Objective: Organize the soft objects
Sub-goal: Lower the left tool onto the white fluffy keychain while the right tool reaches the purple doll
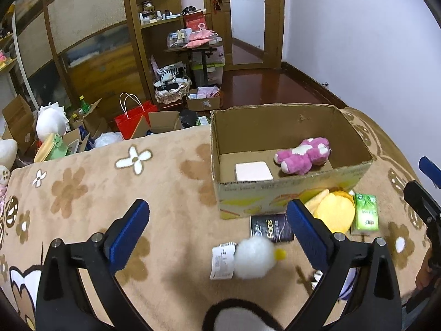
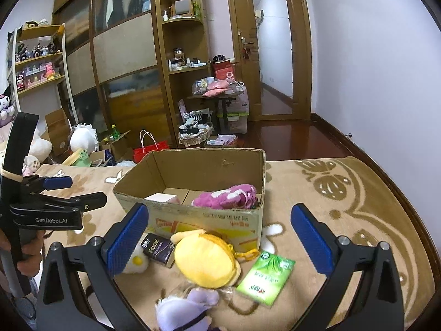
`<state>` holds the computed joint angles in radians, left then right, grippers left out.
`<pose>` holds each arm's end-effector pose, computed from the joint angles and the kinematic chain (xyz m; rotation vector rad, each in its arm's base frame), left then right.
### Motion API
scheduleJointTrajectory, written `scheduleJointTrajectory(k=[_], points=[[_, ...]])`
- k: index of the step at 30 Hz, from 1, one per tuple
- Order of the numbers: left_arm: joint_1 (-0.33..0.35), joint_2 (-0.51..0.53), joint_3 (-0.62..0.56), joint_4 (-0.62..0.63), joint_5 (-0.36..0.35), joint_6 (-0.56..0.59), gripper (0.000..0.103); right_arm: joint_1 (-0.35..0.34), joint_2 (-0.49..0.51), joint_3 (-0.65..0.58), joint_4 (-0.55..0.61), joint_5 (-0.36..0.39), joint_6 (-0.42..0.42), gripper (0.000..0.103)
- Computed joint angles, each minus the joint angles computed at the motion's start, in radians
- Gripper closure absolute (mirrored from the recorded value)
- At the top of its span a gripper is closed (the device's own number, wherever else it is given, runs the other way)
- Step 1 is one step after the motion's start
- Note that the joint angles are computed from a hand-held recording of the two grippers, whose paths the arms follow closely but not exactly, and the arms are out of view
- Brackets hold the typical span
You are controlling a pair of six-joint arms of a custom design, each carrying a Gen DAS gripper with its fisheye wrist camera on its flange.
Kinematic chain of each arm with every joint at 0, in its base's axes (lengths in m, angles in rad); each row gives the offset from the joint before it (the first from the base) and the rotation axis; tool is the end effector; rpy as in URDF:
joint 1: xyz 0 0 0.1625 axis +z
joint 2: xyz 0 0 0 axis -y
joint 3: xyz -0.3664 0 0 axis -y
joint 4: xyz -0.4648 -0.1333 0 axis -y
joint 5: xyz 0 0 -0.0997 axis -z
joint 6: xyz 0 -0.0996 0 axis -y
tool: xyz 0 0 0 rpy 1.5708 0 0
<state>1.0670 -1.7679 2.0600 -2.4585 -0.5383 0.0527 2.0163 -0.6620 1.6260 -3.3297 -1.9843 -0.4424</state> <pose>-0.0423 -0.5300 0.4016 0.2251 2.1201 -0.8950 0.3811 -0.5815 0.0132 0.8883 -2.3879 1.0663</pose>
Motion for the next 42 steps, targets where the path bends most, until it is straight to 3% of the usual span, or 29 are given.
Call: scheduleJointTrajectory(k=[8, 19, 29, 42], points=[[-0.035, -0.081, 0.041, 0.161, 0.011, -0.118, 0.004, 0.014, -0.058, 0.085, -0.013, -0.015, 0.05, 0.0], [-0.063, -0.126, 0.07, 0.272, 0.021, -0.203, 0.004, 0.028, -0.083, 0.135, -0.006, -0.034, 0.065, 0.0], [-0.033, -0.117, 0.052, 0.327, -0.017, -0.252, 0.004, 0.031, -0.06, 0.127, 0.025, -0.044, 0.054, 0.0], [0.039, -0.033, -0.017, 0.397, -0.092, -0.289, 0.004, 0.021, -0.01, 0.085, 0.125, -0.081, 0.068, 0.0]])
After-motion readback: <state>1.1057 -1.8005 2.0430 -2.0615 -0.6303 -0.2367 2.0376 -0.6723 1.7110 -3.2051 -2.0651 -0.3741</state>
